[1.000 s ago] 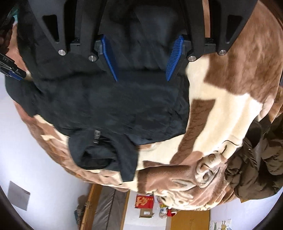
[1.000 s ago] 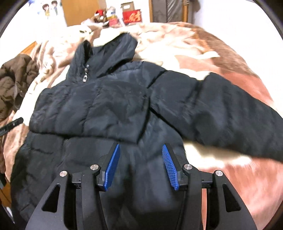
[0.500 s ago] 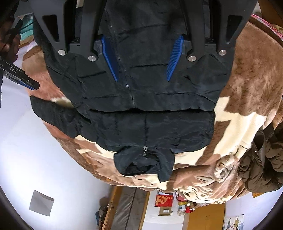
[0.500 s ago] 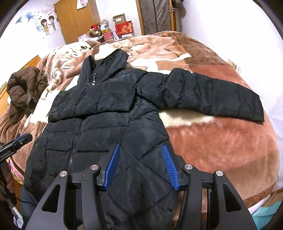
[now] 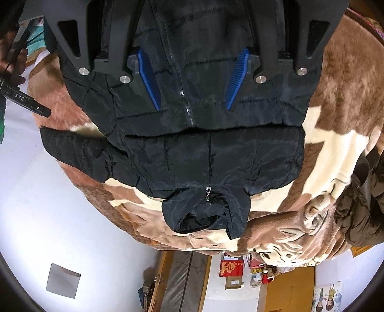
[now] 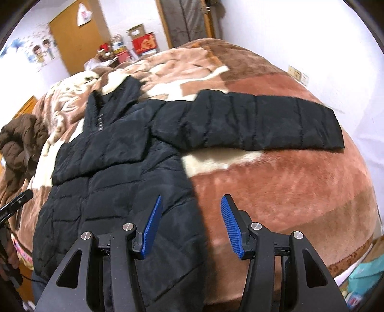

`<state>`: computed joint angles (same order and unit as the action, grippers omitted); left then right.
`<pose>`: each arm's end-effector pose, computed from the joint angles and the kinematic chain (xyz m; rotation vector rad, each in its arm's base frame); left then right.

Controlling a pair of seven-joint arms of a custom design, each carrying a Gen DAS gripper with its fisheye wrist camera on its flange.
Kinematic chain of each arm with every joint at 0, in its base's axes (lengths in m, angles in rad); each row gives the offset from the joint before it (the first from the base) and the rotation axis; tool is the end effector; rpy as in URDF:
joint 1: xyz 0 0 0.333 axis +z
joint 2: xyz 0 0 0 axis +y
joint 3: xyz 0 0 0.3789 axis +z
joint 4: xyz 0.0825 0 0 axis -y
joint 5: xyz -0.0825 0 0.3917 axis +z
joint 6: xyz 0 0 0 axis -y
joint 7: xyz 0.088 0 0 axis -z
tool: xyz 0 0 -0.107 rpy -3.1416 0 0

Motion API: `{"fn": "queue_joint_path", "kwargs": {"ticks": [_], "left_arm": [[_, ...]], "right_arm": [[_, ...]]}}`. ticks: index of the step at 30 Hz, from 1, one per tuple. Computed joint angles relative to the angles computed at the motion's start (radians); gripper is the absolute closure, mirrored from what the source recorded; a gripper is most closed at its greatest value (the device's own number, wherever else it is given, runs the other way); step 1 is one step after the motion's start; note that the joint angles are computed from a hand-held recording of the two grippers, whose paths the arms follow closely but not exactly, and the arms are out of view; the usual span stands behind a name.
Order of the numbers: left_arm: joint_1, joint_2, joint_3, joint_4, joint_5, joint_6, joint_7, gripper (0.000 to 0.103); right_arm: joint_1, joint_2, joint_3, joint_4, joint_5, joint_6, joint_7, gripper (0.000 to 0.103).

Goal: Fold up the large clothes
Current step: 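Grasp the other sleeve cuff with the right tool and lift it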

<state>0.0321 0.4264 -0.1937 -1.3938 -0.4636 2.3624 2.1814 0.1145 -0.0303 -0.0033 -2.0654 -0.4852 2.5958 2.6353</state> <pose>0.7551 -0.0952 0.5872 -1.4274 2.3783 -1.0002 0.5839 0.0744 0.5667 -1.2074 2.3105 -0.6218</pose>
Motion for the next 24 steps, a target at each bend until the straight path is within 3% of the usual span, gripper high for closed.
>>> {"fn": "queue_joint_path", "kwargs": {"ticks": [5,8,16,18,24], "left_arm": [[-0.040,0.105,0.014,0.138,0.071,-0.026,-0.068,0.045],[-0.054,0.161,0.016,0.210,0.106,-0.045,-0.104,0.045],[-0.072,0.259,0.019,0.320,0.176,-0.096,-0.175,0.045],[-0.076,0.273,0.021,0.333,0.189,-0.102,-0.187,0.045],[-0.081,0.311,0.026,0.379,0.220,-0.124,-0.225,0.045]], "right_arm": [[-0.044,0.029,-0.039,-0.007,0.045,0.005,-0.010,0.051],[-0.076,0.048,-0.062,-0.017,0.093,0.030,-0.019,0.043],[-0.169,0.113,-0.111,-0.050,0.224,0.151,-0.006,0.042],[-0.189,0.125,-0.114,-0.069,0.279,0.220,-0.014,0.042],[-0.190,0.147,-0.162,-0.076,0.185,0.329,0.147,0.042]]}}
